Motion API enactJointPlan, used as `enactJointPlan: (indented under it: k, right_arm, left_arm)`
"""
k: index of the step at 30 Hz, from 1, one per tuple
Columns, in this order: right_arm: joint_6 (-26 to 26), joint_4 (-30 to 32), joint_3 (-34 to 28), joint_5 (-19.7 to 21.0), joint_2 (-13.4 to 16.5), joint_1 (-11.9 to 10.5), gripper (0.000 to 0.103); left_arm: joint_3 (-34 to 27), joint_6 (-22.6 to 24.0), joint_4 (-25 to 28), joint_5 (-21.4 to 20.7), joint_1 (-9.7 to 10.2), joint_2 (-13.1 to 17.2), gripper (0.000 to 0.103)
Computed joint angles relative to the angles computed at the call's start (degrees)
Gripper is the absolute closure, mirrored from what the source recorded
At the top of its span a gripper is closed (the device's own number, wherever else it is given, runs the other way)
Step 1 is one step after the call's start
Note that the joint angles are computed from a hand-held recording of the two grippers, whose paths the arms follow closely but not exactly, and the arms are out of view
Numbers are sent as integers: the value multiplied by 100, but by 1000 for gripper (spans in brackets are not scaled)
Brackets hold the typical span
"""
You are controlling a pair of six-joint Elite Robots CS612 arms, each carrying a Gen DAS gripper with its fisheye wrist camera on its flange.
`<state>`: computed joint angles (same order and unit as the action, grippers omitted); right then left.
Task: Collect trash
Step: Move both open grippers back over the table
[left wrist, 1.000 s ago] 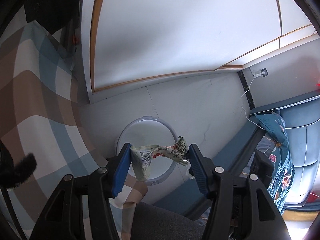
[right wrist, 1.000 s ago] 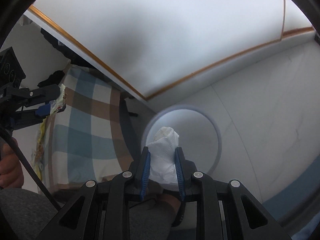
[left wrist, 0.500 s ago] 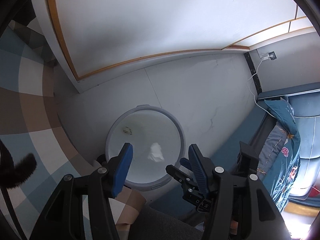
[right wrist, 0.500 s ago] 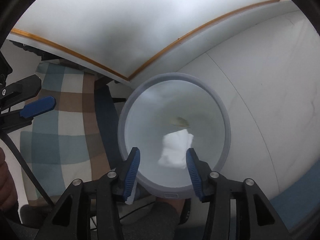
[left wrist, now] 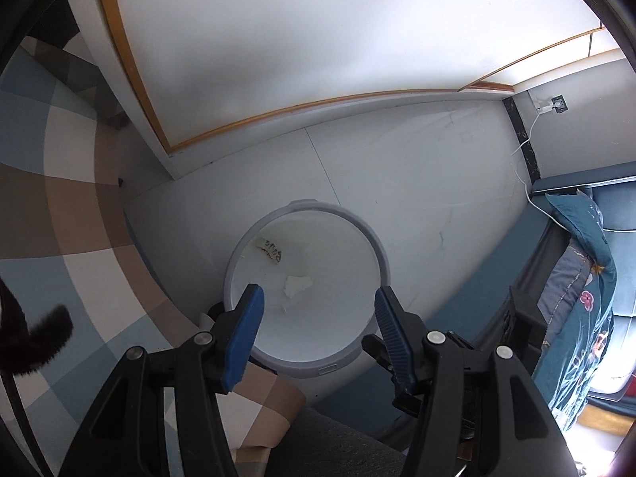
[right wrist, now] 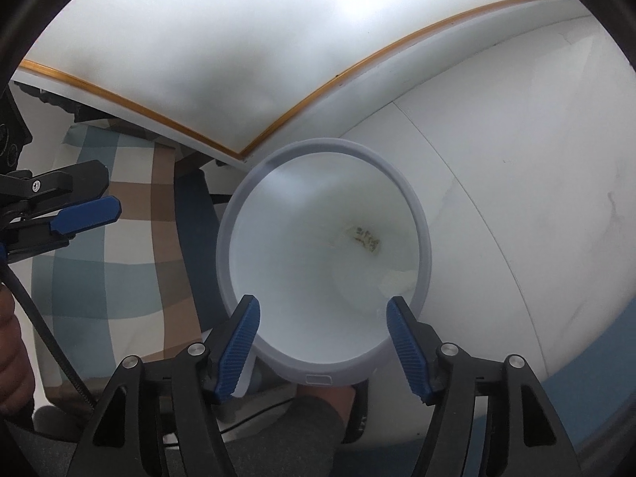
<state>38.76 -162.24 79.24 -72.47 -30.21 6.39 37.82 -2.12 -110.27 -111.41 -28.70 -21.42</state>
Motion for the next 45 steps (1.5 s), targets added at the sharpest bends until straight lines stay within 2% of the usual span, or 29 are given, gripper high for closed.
enactJointPlan:
  k: [3,6,9,15,23,24,26,27,30,35,37,43,45]
  right_arm:
    - [19,-164,136,-180,-114,-1,35]
    - [117,-391,294,-397,-265,4,32]
    - [39,-568,406,-674,-435,41,29]
    - [-72,-933,566,-1236,-771,145,24]
    - [-371,-1457,596,-1960,-1149,381,20]
    - [-425,-1518,573,-2022,-1176,416,20]
    - [-571,-1679,507,-2160,-1225,512,20]
    - [-636,-1760,468,-2205,-1234,558,19]
    - [-799,-2061,330,-2221,-1248,695,19]
    - [-1159,-2307,-51,-2191,-1180,952,18]
    - [-1235,-2364,-222,-2124,-1124,1049,15]
    - [-1505,-2262,-806,-1983,-866,1342,10]
    - [-1523,-2173,-953,-1792,-788,1398,10]
  left_arm:
    - [256,58,-244,285,-17,-181,49]
    - [745,76,-827,691,-45,-474,49]
    - [1184,52,-1366,850,-23,-752,48]
    - [1815,-146,-2122,1179,45,-1183,47]
    - [2697,-475,-3435,1787,160,-1761,47]
    - [2815,-537,-3594,1824,180,-1825,46]
    - [3028,-670,-3890,1819,251,-1950,34]
    - [3149,-735,-4081,1838,292,-2015,33]
    - [3491,-839,-4620,2117,368,-2183,32]
    - [3977,-1050,-5380,2388,539,-2438,20]
    - [4161,-1051,-5731,2515,628,-2518,20]
    - [4532,-1152,-6265,2904,890,-2678,20]
    - [4623,-1213,-6483,3025,954,-2683,20]
